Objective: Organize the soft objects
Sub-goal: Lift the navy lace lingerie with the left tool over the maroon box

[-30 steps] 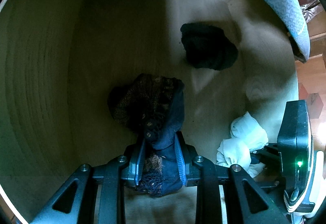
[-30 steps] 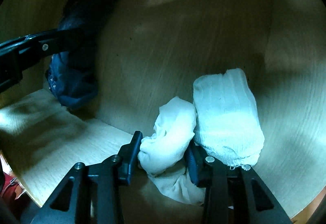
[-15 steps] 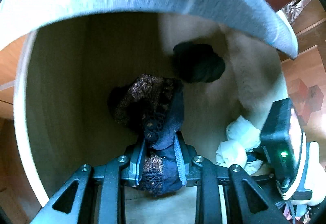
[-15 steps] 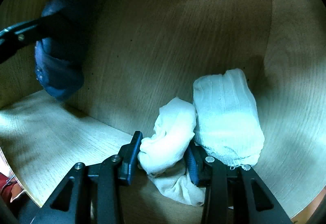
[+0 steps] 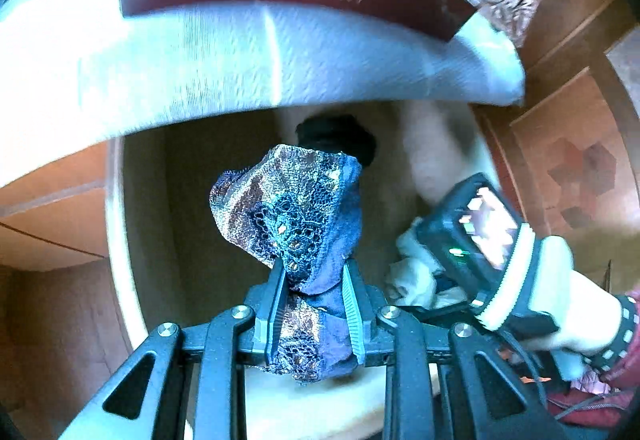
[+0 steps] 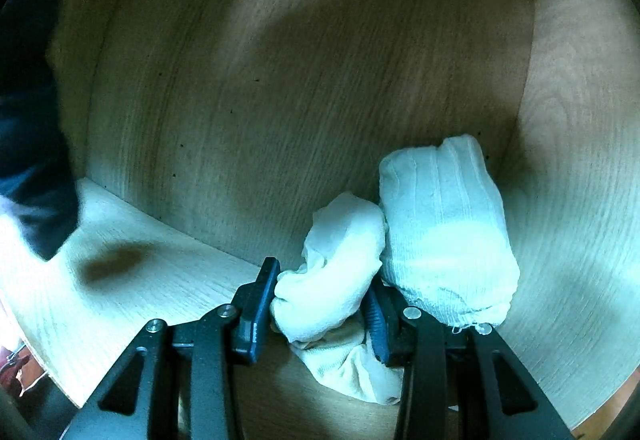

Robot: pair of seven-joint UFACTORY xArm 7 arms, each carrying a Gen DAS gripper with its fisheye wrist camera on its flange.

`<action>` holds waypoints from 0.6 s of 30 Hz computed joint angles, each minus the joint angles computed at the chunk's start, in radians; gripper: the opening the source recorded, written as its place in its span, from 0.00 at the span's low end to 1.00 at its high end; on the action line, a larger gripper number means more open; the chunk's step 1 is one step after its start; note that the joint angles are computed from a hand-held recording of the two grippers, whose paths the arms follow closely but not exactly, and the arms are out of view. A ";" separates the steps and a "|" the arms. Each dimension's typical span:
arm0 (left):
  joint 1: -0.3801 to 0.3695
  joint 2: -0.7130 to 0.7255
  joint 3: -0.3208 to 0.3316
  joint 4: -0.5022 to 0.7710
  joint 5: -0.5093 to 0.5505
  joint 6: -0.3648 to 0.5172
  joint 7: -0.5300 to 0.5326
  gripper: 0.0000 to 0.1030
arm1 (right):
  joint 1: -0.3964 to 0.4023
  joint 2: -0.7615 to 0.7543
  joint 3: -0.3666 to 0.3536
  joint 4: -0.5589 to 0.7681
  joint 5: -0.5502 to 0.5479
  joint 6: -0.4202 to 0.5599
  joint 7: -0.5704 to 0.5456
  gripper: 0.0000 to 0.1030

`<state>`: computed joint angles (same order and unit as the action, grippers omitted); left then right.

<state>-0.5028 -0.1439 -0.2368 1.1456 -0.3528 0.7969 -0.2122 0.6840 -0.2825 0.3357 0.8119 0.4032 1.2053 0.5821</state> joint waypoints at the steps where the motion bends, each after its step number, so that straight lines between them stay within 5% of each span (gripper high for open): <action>1: -0.001 -0.023 0.006 -0.009 -0.016 0.000 0.015 0.25 | 0.000 0.000 0.000 0.000 0.000 0.000 0.000 0.40; 9: 0.019 -0.090 0.048 0.008 -0.083 0.020 0.093 0.25 | 0.000 0.000 0.000 0.000 0.000 0.000 -0.001 0.40; 18: 0.023 0.010 0.036 0.249 -0.096 0.010 0.133 0.25 | 0.001 0.000 0.000 -0.003 0.001 -0.004 -0.002 0.40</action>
